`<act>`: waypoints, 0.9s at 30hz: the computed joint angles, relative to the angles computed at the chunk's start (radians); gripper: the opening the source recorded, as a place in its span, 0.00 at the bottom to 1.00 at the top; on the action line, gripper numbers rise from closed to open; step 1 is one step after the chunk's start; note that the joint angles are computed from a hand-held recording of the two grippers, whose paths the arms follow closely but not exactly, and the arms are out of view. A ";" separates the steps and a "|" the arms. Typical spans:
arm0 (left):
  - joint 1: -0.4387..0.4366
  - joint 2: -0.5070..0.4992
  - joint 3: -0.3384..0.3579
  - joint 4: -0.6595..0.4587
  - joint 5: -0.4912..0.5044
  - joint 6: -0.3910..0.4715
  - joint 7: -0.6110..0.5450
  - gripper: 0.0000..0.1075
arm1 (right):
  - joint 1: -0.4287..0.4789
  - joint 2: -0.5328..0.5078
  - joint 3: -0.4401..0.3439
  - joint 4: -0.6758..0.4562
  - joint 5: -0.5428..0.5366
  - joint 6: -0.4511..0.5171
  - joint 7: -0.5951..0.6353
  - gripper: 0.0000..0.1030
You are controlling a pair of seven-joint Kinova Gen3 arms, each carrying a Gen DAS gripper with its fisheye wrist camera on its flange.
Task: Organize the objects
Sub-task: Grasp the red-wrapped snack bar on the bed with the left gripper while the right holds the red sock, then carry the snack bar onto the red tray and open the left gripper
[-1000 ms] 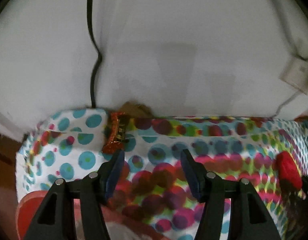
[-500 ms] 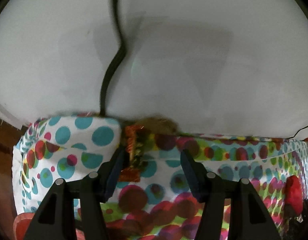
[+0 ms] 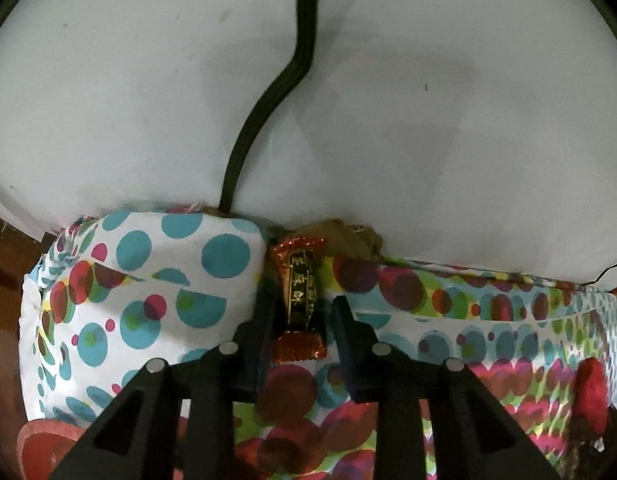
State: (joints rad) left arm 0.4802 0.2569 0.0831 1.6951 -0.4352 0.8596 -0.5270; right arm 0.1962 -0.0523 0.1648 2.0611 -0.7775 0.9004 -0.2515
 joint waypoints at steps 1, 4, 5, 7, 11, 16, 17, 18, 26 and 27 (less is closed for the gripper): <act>0.010 0.012 0.006 -0.014 -0.025 0.025 0.014 0.27 | 0.000 0.000 0.000 0.000 -0.001 0.002 -0.001 0.33; 0.096 0.061 -0.034 -0.068 -0.096 0.103 0.029 0.36 | 0.001 0.001 0.002 0.000 -0.004 0.006 -0.001 0.33; 0.100 0.060 -0.037 -0.065 -0.103 0.099 0.041 0.35 | 0.002 0.003 0.002 -0.001 -0.005 0.007 0.000 0.33; 0.052 0.038 -0.010 -0.034 -0.070 0.042 0.059 0.27 | 0.003 0.002 0.002 -0.001 -0.004 0.006 0.000 0.33; 0.025 -0.003 -0.007 0.011 -0.032 -0.005 0.070 0.17 | 0.004 0.002 0.000 0.000 -0.003 0.004 0.002 0.33; 0.041 -0.036 0.011 0.043 -0.052 -0.010 0.106 0.17 | -0.009 -0.012 -0.012 0.012 0.016 -0.035 -0.009 0.33; 0.045 -0.045 0.015 0.050 -0.056 -0.013 0.116 0.17 | -0.014 -0.017 -0.014 0.014 0.022 -0.045 -0.013 0.33; 0.051 -0.055 0.020 0.057 -0.063 -0.014 0.128 0.17 | -0.019 -0.019 -0.013 0.016 0.027 -0.052 -0.015 0.33; 0.086 -0.116 0.080 0.058 -0.091 0.064 0.162 0.17 | -0.070 -0.049 -0.023 0.023 0.087 -0.112 -0.072 0.35; 0.088 -0.127 0.089 0.059 -0.088 0.076 0.161 0.17 | -0.076 -0.051 -0.023 0.022 0.095 -0.118 -0.081 0.35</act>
State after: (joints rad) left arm 0.5685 0.1295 0.1725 1.7538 -0.5229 0.9356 -0.3659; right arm 0.1199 -0.1029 0.1414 2.0834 -0.6829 0.7828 -0.3321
